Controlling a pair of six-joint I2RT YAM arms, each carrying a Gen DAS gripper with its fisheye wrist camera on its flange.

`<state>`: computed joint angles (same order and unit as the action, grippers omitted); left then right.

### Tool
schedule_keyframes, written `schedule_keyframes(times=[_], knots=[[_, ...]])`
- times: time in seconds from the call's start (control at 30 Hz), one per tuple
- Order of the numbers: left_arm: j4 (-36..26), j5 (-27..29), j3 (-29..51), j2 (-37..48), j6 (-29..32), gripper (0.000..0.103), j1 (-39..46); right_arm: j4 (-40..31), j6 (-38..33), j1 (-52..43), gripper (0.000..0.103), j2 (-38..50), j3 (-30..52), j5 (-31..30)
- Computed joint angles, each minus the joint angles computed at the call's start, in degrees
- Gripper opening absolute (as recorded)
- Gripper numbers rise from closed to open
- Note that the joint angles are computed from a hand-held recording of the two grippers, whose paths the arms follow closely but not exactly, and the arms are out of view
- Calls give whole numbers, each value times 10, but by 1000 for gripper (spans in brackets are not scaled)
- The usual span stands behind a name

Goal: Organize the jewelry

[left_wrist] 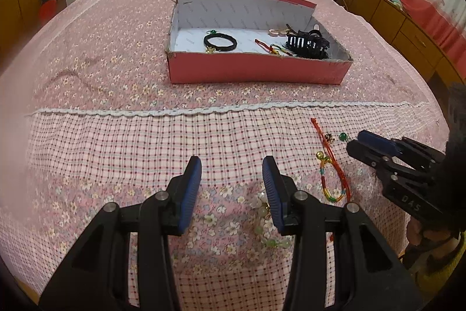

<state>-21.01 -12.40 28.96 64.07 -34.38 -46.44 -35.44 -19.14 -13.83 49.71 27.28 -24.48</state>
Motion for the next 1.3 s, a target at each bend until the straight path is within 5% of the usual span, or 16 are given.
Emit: schedule_keyframes(times=[0.87, 0.97, 1.3], knots=[[22, 8, -24, 38, -27, 33, -68, 138, 53, 88, 26, 106, -17, 76], [28, 11, -24, 44, -28, 33, -70, 150, 60, 96, 17, 114, -17, 77], [58, 7, -25, 71, -26, 27, -86, 101, 42, 38, 17, 72, -8, 23]])
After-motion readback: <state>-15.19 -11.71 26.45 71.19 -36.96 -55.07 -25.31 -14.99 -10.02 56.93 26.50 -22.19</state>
